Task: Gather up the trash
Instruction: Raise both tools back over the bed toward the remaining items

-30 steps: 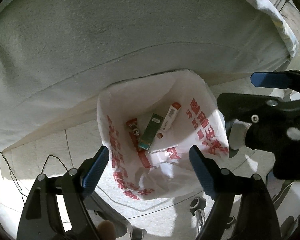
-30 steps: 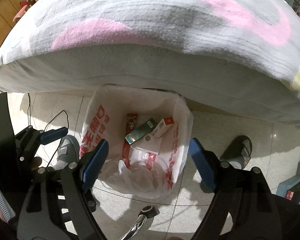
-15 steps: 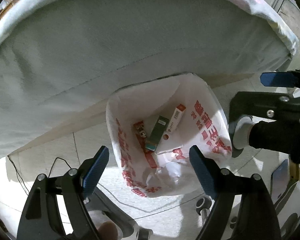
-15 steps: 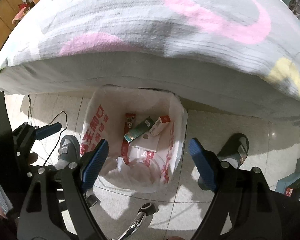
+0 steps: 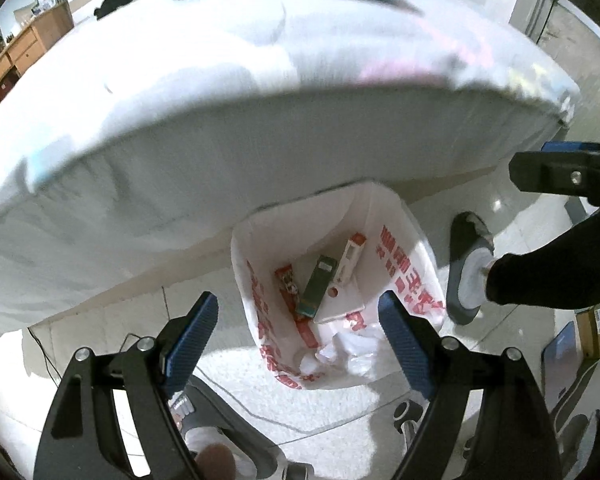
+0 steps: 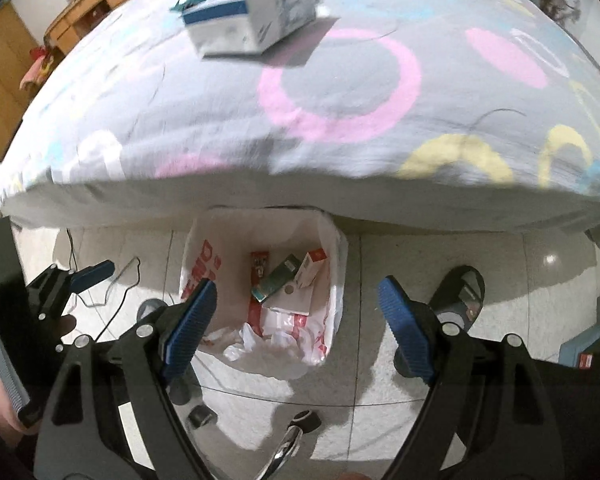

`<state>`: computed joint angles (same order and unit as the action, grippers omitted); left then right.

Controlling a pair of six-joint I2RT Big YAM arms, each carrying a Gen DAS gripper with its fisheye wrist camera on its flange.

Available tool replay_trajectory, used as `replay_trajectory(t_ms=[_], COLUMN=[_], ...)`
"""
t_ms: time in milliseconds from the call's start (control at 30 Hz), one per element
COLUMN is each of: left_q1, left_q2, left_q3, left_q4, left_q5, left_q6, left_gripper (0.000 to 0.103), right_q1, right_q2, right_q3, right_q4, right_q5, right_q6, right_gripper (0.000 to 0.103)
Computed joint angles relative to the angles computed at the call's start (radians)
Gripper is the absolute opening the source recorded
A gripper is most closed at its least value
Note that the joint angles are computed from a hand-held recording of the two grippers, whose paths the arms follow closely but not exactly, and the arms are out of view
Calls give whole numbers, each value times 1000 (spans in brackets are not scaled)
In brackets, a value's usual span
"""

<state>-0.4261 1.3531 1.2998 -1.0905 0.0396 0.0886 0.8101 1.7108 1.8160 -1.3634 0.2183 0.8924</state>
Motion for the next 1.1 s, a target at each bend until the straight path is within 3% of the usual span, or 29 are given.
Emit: replay_trajectory(t_ms=[233,533,967,1100], left_q1=[15,80,189,199], left_q2=[-56,-63,68,126], left_q3=[35,136,355,432], left_q4=[17,57,73,61], left_q5=[14,63,69,72], left_q6=[16,-21,-70,-89], left_gripper=[80,80,80,80], right_q1=[27,45,46,36], right_q2=[-16,17,187,250], right_q3=[46,197,551,663], right_q4=[-47,-144,-281,-315], right_q5=[58,133,194,193], right_q6=[24,47,29,22], right_gripper=[81,81,87,96])
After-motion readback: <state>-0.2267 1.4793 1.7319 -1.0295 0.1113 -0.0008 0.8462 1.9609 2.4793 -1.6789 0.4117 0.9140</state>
